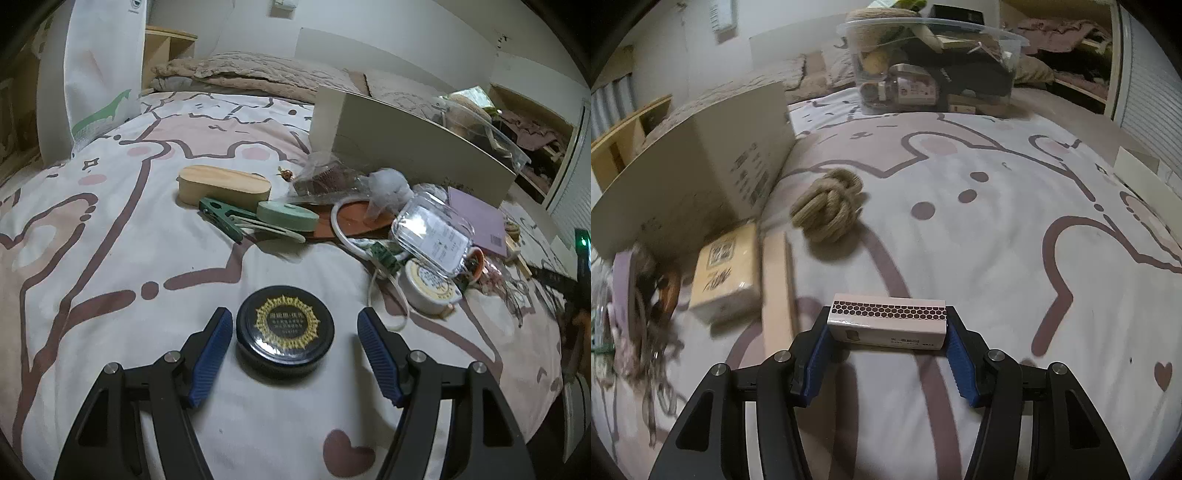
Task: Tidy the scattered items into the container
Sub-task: 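Grasp the black round tin with left tool while right tool grasps the matchbox, then lift and carry the black tin and matchbox over the white box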
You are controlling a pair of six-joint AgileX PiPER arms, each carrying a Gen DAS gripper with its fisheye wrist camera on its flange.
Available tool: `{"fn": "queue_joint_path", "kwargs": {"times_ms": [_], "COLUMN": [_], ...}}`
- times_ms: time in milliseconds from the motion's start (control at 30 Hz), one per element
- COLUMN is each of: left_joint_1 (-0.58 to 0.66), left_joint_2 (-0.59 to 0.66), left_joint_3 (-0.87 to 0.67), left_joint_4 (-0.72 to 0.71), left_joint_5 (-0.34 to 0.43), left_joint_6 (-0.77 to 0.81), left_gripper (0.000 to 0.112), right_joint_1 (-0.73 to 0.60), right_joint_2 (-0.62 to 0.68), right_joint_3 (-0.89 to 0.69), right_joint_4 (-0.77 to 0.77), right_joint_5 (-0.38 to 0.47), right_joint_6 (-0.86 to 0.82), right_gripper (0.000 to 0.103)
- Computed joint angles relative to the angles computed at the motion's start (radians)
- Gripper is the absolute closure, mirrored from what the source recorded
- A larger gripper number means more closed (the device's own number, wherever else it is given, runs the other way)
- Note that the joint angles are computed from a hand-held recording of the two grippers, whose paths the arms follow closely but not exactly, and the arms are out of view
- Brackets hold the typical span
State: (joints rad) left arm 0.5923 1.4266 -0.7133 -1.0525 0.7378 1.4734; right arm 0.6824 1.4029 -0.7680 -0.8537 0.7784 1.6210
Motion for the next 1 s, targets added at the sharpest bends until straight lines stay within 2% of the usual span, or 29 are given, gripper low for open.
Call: {"fn": "queue_joint_path", "kwargs": {"times_ms": [300,500,767,1000], "left_joint_1": [-0.025,-0.015,-0.017,-0.028], "left_joint_2": [-0.004,-0.009,-0.04,-0.074], "left_joint_3": [0.004,-0.001,-0.004,0.004], "left_joint_4": [0.008,0.034,0.102,0.145], "left_joint_5": [-0.034,-0.05,-0.035,-0.008], "left_joint_6": [-0.013,-0.058,-0.127,-0.175], "left_gripper": [0.043,0.061,0.062,0.062], "right_joint_1": [0.146,0.23,0.33,0.431], "right_joint_2": [-0.028,-0.046,-0.076,-0.119], "right_joint_3": [0.038,0.06,0.061,0.089], "right_joint_4": [-0.029,-0.042,-0.004,-0.039], "right_joint_5": [0.062,0.093,0.114,0.09], "right_joint_6": [0.093,0.156,0.145,0.255], "right_gripper": [0.045,0.045,0.045,0.045]}}
